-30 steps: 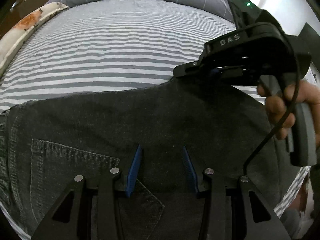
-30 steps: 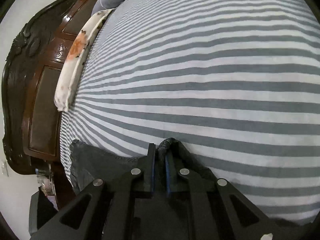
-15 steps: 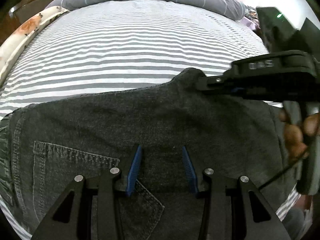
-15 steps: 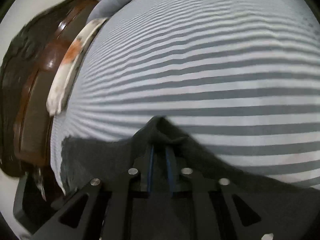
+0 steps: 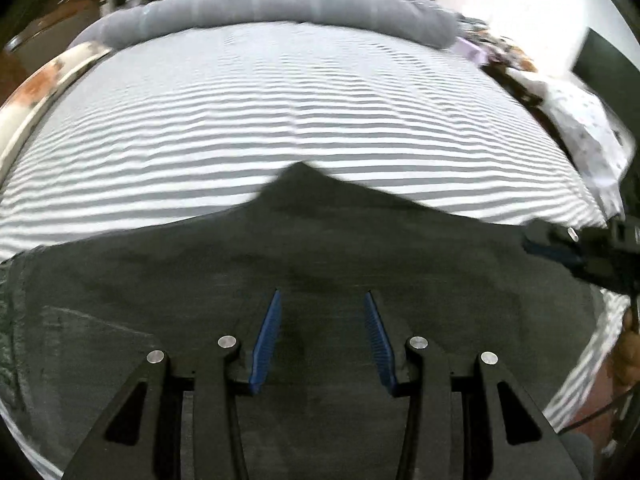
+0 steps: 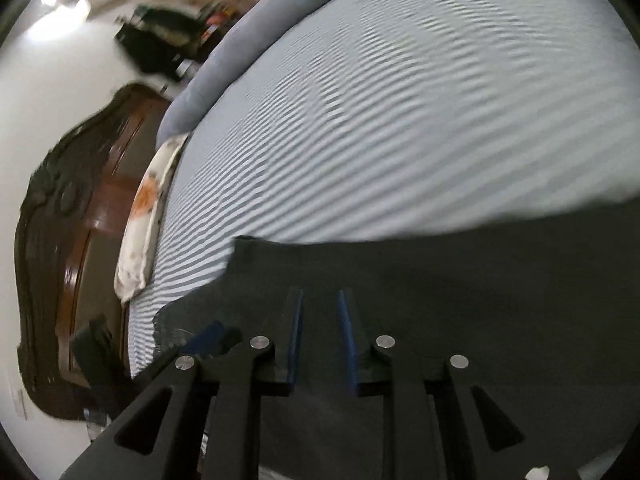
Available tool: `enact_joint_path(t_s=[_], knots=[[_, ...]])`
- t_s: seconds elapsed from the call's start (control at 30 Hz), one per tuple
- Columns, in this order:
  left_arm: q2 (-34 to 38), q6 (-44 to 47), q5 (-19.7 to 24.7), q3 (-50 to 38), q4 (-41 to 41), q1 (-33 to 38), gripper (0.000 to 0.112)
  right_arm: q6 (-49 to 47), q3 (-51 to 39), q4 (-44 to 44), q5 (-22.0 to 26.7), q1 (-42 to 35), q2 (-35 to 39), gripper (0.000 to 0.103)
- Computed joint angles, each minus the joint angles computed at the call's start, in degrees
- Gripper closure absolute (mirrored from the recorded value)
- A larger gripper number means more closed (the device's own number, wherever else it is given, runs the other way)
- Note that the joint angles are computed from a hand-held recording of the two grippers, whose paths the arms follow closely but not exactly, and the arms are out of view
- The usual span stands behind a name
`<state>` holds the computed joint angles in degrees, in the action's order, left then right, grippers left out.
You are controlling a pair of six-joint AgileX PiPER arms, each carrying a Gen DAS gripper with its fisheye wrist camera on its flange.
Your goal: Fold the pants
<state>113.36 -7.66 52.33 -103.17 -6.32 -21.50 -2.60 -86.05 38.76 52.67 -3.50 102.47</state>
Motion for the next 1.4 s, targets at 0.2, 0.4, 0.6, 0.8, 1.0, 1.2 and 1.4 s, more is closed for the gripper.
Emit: enact_joint_path(t_s=[0.2, 0.4, 0.6, 0.8, 1.0, 1.2, 1.4], knots=[[1.04, -0.04, 0.07, -2.4, -3.76, -5.35, 0.068, -7.47, 19.85, 2.45, 3.84, -21.91, -16.79, 0.081], [-0.69, 1.1, -0.71, -0.47, -4.12, -10.71, 0.068, -16.96, 28.3, 4.99, 8.41, -43.53, -19.78, 0.08], [-3.07, 0.73, -4.92, 4.89, -3.23, -13.83, 0.068, -23.51, 30.67, 10.0, 9.53, -52.94, -14.49, 0.08], [-5.39, -2.38, -8.18, 10.41, -1.54, -15.34, 0.068, -26.88, 28.6, 15.75, 7.84, -55.77, -8.74, 0.08], [-3.95, -4.03, -7.46, 10.41, -0.67, -15.04, 0.068, -27.01, 24.67, 18.72, 7.02, -56.19, -5.4, 0.081], [-3.16, -4.4, -8.01, 10.72, 3.18, -16.47, 0.068, -27.02, 21.97, 16.53, 7.32, -55.71, -4.77, 0.092], [-2.94, -4.92, -9.18, 11.41, 6.78, -17.92, 0.064, -24.92, 22.97, 15.51, 4.41, -53.14, -5.48, 0.09]])
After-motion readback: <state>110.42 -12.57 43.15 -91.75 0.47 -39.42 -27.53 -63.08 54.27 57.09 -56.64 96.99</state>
